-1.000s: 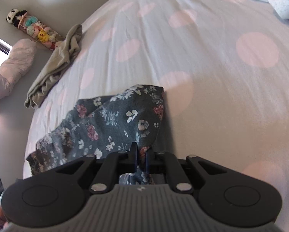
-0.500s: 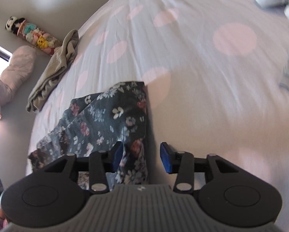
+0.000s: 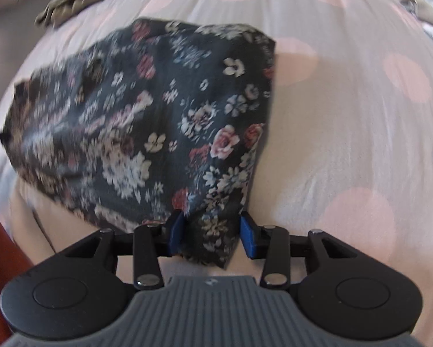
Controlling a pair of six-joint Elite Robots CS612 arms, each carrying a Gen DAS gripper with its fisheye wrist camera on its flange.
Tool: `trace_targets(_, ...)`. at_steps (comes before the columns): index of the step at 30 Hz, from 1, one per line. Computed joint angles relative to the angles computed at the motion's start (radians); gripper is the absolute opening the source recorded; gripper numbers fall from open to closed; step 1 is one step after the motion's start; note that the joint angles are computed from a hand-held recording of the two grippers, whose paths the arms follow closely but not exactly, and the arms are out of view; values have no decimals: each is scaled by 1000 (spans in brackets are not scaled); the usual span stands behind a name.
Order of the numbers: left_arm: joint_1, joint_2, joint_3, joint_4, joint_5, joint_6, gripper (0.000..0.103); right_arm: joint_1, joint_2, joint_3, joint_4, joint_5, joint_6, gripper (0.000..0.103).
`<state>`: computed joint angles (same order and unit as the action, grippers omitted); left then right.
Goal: Fold clothes
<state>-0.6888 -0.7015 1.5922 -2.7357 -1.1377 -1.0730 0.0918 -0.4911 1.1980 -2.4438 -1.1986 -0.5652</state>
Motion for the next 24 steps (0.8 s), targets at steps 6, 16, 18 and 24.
trace_targets(6,-12,-18,10,-8,58,2,53,-27,-4,-16,64,67,50,44)
trace_targets(16,0,-3,-19,-74,78,75,48,-70,60,-70,-94,276,362,60)
trace_targets(18,6,10,-36,-69,69,84,46,-70,80,-102,-79,290,378,55)
trace_targets(24,24,39,-72,14,41,58,46,-77,134,-186,-14,370,392,51)
